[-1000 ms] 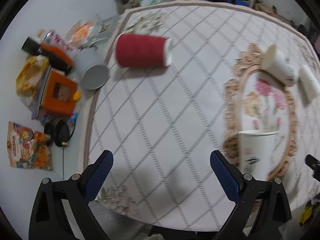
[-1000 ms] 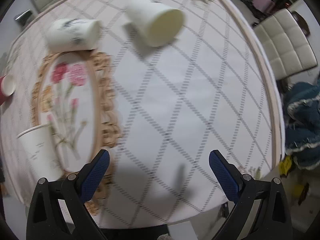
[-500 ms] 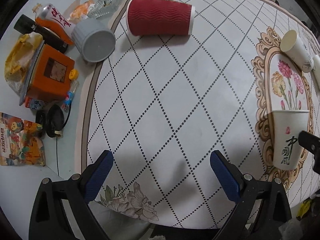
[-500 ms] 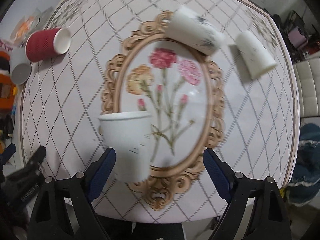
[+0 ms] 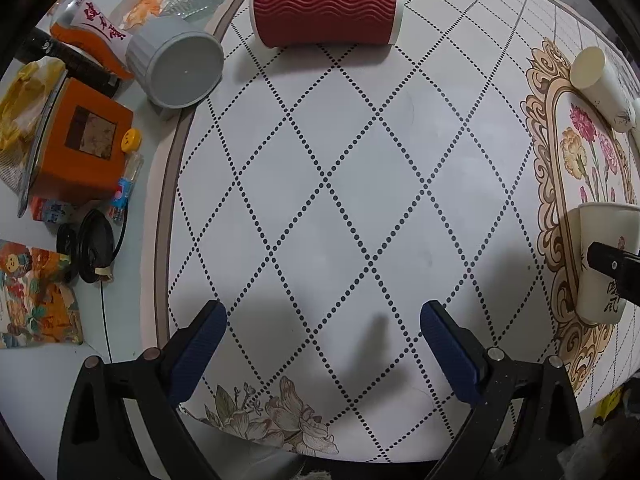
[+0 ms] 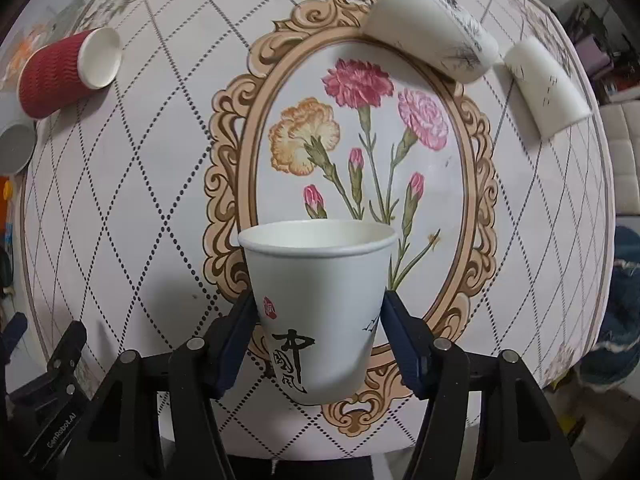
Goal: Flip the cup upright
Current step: 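Rotate the held white cup upright with the right gripper, then lower the upright white cup onto the flower oval and open the right gripper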
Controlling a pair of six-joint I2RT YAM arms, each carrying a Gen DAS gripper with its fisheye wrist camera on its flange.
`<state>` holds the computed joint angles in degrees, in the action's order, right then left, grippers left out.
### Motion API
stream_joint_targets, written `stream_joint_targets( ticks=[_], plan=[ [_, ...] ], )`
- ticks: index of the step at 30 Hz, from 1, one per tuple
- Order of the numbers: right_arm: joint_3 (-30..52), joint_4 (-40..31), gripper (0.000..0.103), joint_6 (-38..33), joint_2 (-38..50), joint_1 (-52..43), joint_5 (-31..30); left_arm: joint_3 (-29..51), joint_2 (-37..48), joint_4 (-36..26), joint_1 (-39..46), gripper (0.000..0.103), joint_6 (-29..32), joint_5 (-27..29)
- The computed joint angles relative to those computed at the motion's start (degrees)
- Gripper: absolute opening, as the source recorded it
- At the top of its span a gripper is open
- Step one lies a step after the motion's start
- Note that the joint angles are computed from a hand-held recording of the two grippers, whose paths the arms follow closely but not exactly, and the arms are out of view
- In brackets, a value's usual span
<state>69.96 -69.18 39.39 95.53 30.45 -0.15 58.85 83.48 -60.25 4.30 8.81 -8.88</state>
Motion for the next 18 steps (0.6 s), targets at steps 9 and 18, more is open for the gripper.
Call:
stream_joint_targets(
  ticks=[9,18],
  plan=[
    [1.0,0.5,0.063,1.9,-1.0,-4.2,-3.5,1.7,1.8,1.1,-0.1,0.099,0.4,0.5],
    [0.9,9.7,0.063,4.1,-7.1,-5.7,1.7,7.1,7.6,5.2,2.8,0.103,-1.1,4.1]
  ],
)
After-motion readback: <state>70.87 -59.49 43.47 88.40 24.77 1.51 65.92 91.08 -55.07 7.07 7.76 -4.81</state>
